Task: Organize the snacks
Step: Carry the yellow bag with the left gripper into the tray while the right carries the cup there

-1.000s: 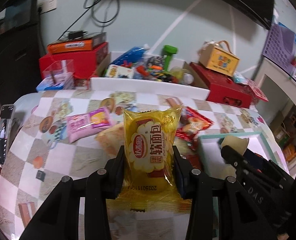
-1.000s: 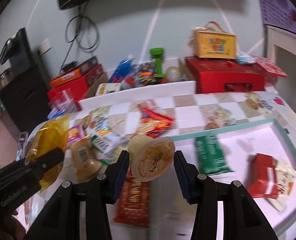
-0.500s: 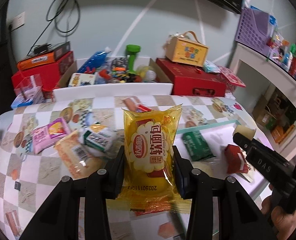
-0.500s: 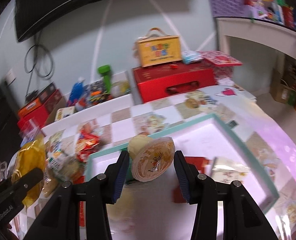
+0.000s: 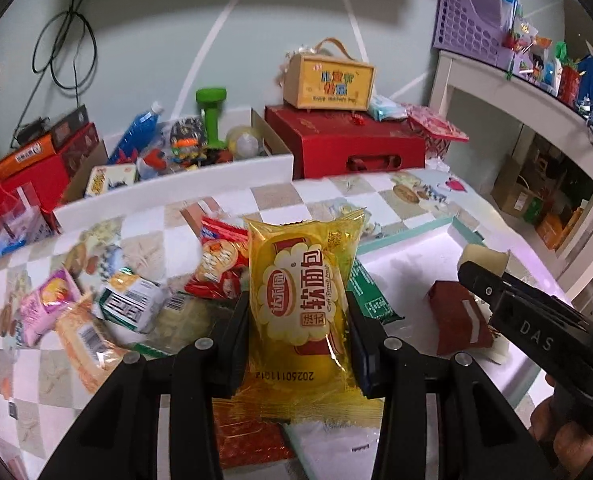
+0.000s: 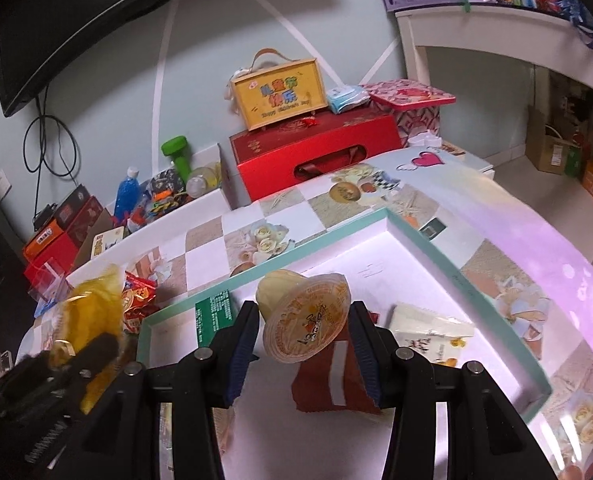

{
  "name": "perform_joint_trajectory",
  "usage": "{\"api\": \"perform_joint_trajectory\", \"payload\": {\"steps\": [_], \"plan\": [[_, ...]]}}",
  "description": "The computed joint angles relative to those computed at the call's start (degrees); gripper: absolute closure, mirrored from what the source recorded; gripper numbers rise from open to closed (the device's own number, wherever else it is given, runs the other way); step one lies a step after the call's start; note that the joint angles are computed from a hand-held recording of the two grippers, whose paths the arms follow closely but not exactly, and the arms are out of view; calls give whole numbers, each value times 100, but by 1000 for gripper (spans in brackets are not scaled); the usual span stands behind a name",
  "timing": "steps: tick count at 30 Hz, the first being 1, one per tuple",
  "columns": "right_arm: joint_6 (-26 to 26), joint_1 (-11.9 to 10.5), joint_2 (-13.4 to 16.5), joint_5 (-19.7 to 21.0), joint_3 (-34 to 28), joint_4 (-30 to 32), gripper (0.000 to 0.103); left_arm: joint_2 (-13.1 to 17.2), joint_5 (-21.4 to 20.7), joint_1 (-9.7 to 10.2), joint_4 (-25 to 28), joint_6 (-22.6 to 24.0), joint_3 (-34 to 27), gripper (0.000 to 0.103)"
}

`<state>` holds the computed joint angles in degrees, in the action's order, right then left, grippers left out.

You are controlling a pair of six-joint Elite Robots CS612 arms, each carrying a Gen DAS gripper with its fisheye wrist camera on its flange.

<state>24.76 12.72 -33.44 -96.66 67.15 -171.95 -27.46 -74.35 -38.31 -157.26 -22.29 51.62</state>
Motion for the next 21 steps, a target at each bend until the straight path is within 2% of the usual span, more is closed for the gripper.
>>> {"api": "perform_joint_trajectory", "payload": {"steps": [9,14,16,18,21], "plan": [[-293,54,267,237,-407,542,54,350,-120,62,659,-250,-499,59],[-404,80,275,170,-456,640,53,354,-191,82,668,-307,-504,59],[-410,88,265,101,-462,680,53,347,-233,82,753,-269,-525,57],[-406,104,233,-26,-433,630,53,321,-244,79,739,-288,-506,47],[-393,102,180,13,-363,473,53,251,-270,77,648,-287,-426,44]]}}
